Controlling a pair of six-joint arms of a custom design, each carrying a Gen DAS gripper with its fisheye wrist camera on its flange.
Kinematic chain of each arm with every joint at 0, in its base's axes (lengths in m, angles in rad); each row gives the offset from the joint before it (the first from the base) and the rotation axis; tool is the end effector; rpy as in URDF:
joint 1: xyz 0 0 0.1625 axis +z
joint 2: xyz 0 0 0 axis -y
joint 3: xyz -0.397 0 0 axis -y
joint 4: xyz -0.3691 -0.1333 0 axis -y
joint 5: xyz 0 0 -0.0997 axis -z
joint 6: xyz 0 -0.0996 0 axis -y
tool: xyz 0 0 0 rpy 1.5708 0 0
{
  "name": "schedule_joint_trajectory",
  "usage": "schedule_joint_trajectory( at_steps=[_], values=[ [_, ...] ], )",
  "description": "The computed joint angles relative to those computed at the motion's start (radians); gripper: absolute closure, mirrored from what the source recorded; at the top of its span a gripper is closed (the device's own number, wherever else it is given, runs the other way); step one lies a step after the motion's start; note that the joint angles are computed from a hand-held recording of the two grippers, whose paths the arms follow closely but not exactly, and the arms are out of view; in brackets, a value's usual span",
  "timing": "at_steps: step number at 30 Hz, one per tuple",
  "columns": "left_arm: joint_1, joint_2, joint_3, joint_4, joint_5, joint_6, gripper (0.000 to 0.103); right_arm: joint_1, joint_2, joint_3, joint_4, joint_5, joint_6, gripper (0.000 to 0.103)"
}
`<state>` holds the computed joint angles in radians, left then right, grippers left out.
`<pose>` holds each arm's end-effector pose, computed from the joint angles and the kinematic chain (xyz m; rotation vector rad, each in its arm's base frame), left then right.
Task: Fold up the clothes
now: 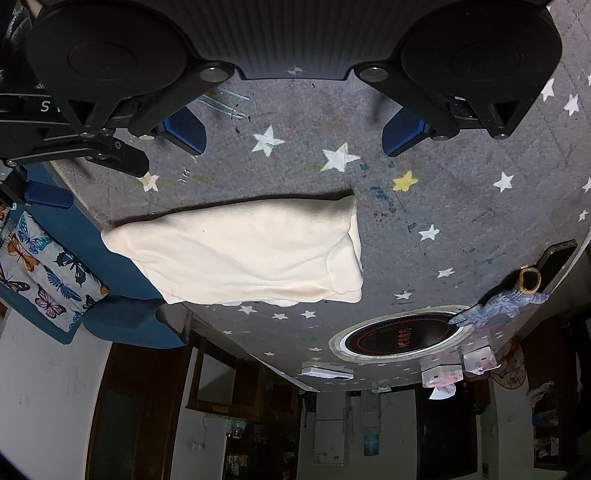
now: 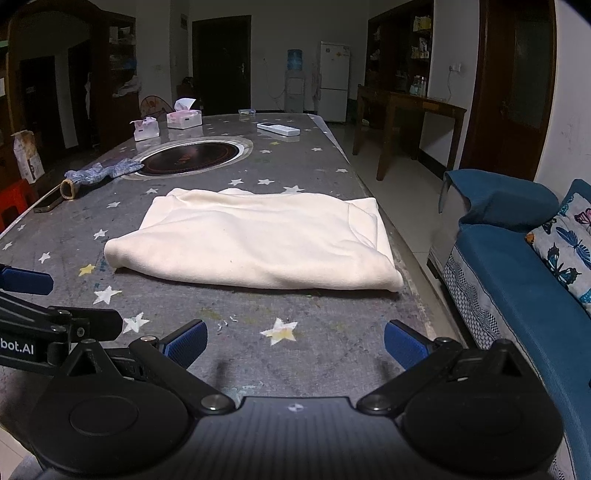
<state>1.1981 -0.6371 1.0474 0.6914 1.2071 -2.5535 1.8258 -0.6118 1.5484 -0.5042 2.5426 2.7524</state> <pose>-0.0652 -0.6302 0.1233 1.1319 2.4263 -0.5826 0.1889 -0.5221 -0.0209 -0.0074 -1.9666 1.1235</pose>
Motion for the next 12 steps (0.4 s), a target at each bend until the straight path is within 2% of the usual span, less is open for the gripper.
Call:
schedule_joint_trajectory(
  at_steps=[12],
  values=[
    [-0.001, 0.019, -0.030, 0.009, -0.011, 0.009, 0.000, -0.016, 0.003, -0.015, 0.024, -0.015, 0.012, 0.000]
  ],
)
